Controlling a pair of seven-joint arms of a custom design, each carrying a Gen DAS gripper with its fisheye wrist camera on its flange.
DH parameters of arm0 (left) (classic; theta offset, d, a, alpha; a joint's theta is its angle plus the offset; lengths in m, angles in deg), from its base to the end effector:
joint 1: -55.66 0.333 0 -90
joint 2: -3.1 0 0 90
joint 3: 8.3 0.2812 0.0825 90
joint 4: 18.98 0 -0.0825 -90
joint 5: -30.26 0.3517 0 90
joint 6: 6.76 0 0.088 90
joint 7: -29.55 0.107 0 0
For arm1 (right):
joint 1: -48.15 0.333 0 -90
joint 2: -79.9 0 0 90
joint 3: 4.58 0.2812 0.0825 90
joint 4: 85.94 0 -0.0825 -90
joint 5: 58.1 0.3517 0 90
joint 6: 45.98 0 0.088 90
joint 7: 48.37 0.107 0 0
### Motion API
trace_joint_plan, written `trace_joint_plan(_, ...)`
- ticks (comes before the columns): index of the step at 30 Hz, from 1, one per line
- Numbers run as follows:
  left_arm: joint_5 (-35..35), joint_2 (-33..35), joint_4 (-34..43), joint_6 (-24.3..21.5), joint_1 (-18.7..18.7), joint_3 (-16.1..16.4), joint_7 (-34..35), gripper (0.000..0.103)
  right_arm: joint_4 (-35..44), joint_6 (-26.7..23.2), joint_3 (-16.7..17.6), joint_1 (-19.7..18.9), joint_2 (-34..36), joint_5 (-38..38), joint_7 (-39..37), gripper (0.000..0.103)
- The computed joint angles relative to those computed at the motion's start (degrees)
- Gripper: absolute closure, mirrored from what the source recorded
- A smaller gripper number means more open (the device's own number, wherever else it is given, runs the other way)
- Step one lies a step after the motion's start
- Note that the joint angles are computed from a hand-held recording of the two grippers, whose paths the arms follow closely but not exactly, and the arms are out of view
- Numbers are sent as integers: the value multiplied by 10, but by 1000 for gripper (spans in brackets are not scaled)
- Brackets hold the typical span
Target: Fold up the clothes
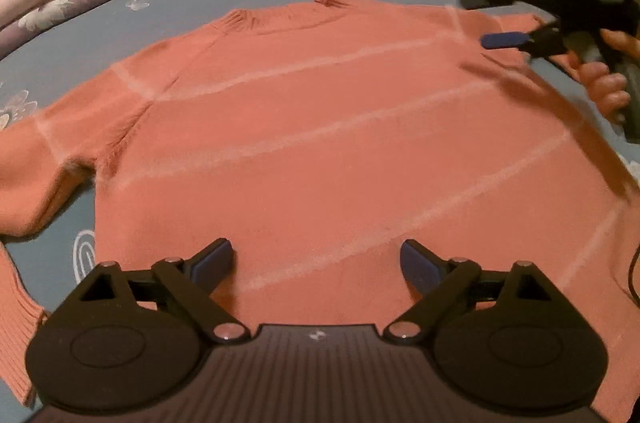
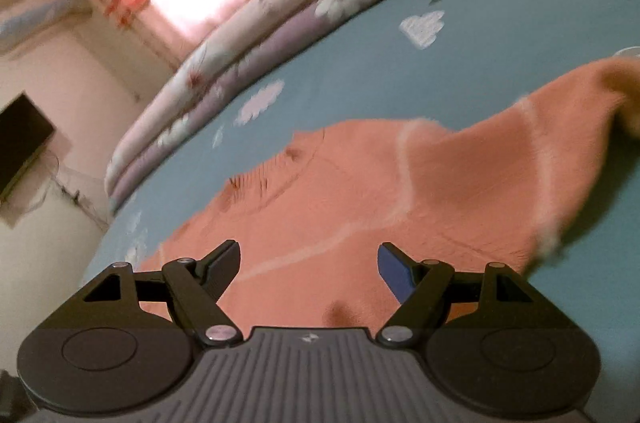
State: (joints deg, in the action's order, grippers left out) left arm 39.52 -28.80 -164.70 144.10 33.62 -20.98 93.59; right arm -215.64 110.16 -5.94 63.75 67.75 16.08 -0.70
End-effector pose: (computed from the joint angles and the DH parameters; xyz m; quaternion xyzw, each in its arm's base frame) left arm 0.3336 -0.2448 0.5099 -0.5703 0.7530 -0.2656 0.1928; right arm 0.4882 0.0865 0.4828 -0.5935 0.6381 -0.0118 0.4903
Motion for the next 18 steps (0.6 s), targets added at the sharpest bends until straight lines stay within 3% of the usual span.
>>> trace_joint_plan(2, -3, -4, -12, 17, -4, 5, 3, 6, 5, -6, 7, -8, 15, -59, 55, 22)
trace_joint_plan(3, -4, -7, -18, 24, -4, 6, 3, 6, -1, 14, 15, -10, 15, -88, 74, 32)
trace_joint_plan(5, -4, -10, -22, 27, -4, 7, 5, 5, -21, 70, 34, -20, 5, -180, 133, 34)
trace_joint_plan(7, -4, -14, -23, 23, -3, 4, -1, 5, -34, 93, 30, -20, -4, -219, 168, 39)
trace_joint_plan(9, -1, -12, -21, 21, -1, 0, -6, 4, -34, 83, 4, 0, -8, -175, 151, 38)
trace_joint_plan(12, 5, -11, -20, 22, 0, -5, -14, 3, -40, 89, 0, 15, -22, -154, 130, 28)
trace_joint_plan(14, 8, -11, -22, 22, 0, -5, -17, 2, -36, 95, -13, 44, -28, -97, 63, 27)
trace_joint_plan(16, 9, -12, -23, 24, 0, -4, -19, 2, -21, 60, -25, 56, -26, -48, 23, 21)
trace_joint_plan(18, 13, -13, -26, 28, 0, -5, -19, 1, -15, 25, -18, 43, -14, -63, 35, 21)
